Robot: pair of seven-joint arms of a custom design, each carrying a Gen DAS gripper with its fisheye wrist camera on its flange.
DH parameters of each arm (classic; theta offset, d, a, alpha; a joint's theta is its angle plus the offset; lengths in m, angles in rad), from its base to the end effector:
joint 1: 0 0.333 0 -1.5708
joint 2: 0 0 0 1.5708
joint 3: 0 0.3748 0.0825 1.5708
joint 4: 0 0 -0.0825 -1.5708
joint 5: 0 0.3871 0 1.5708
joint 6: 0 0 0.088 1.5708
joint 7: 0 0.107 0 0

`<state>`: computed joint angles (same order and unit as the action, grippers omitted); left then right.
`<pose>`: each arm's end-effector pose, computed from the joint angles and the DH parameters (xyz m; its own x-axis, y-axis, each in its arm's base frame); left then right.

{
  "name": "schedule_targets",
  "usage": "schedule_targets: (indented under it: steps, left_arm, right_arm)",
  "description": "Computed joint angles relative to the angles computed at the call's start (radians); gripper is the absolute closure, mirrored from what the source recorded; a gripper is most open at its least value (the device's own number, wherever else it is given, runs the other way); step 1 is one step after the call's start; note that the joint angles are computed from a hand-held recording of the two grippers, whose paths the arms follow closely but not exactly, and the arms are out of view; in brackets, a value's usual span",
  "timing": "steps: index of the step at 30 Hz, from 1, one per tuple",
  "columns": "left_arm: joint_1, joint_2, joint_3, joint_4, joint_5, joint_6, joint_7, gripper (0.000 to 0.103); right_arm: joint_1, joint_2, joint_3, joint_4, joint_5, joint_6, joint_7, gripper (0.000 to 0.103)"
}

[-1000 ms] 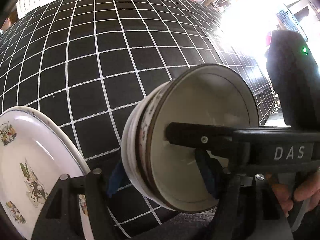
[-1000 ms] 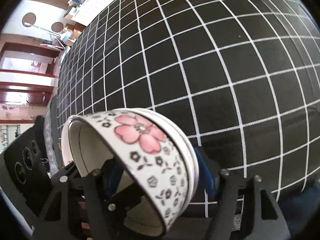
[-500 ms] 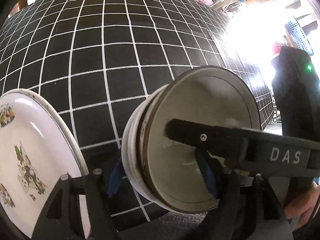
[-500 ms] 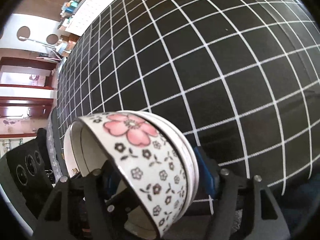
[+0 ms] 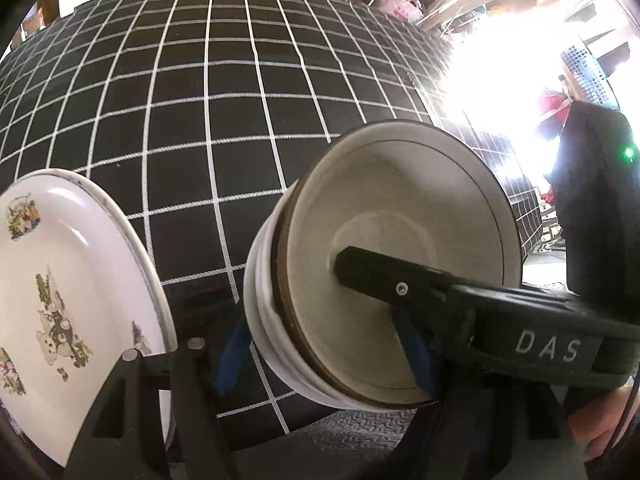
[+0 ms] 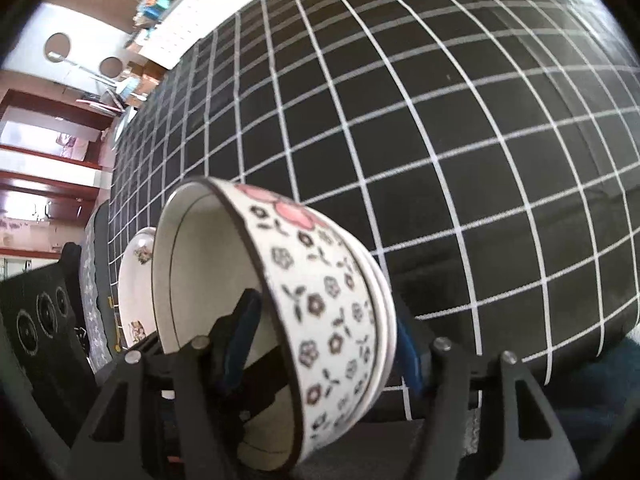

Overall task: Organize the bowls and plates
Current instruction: 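Carry the bowl stack with the right gripper over the floral plate stack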

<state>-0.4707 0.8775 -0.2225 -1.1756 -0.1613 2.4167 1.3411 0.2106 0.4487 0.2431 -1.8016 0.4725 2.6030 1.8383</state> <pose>0.6891 -0.4847 0.3443 -0.2786 -0.8836 0.3763 -0.9482 0.1909 -0.2538 0.6493 0.2810 0.3909 -0.1623 -0.8531 -0.4958 -0.9620 0.2487 -0.1130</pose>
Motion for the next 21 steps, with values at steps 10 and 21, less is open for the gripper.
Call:
schedule_targets:
  steps: [10,21]
  left_arm:
    - [0.018,-0.111,0.009,-0.112,-0.001,0.082,-0.002,0.037]
    - [0.080,-0.247,0.043,-0.304,0.000,0.169,-0.059,0.037]
  right_arm:
    - [0.044,-0.019,-0.017,0.054,-0.086,0.000,0.035,0.037]
    - [0.101,0.101,0.002,0.278,-0.152,-0.100,0.050,0.037]
